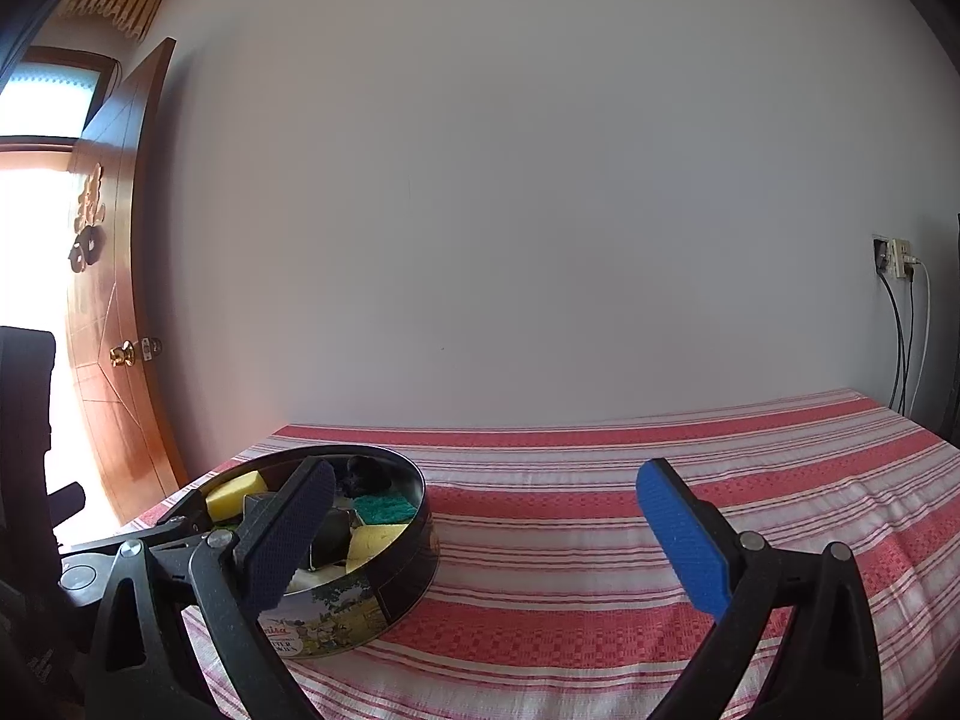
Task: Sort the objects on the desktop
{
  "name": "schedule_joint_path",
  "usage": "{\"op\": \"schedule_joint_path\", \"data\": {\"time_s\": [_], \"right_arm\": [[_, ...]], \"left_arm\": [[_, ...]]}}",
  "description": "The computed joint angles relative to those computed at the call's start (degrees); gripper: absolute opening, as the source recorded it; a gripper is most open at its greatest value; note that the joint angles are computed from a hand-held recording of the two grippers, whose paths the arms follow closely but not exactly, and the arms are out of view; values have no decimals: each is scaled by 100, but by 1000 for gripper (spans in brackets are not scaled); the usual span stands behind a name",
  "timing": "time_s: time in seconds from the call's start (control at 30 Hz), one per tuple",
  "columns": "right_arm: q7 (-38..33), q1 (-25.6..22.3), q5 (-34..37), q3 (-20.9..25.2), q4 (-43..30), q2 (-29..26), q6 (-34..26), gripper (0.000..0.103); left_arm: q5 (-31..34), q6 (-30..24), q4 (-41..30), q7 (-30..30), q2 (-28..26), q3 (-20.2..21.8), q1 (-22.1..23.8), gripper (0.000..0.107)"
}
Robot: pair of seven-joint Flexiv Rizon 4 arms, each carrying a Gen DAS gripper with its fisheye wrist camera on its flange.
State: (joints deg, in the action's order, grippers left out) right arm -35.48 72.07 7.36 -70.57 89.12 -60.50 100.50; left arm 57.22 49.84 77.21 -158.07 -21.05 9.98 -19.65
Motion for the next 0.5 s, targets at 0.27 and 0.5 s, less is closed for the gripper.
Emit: {"op": "schedule_joint_path", "data": {"time_s": [0.27,0.5], "right_arm": [[-57,33,-7,73,58,89,2,102],[-81,43,0,94,85,128,19,102]], "left_arm": [[-344,383,210,60,81,-37,203,102],[-277,188,163,55,73,27,85,102]]}}
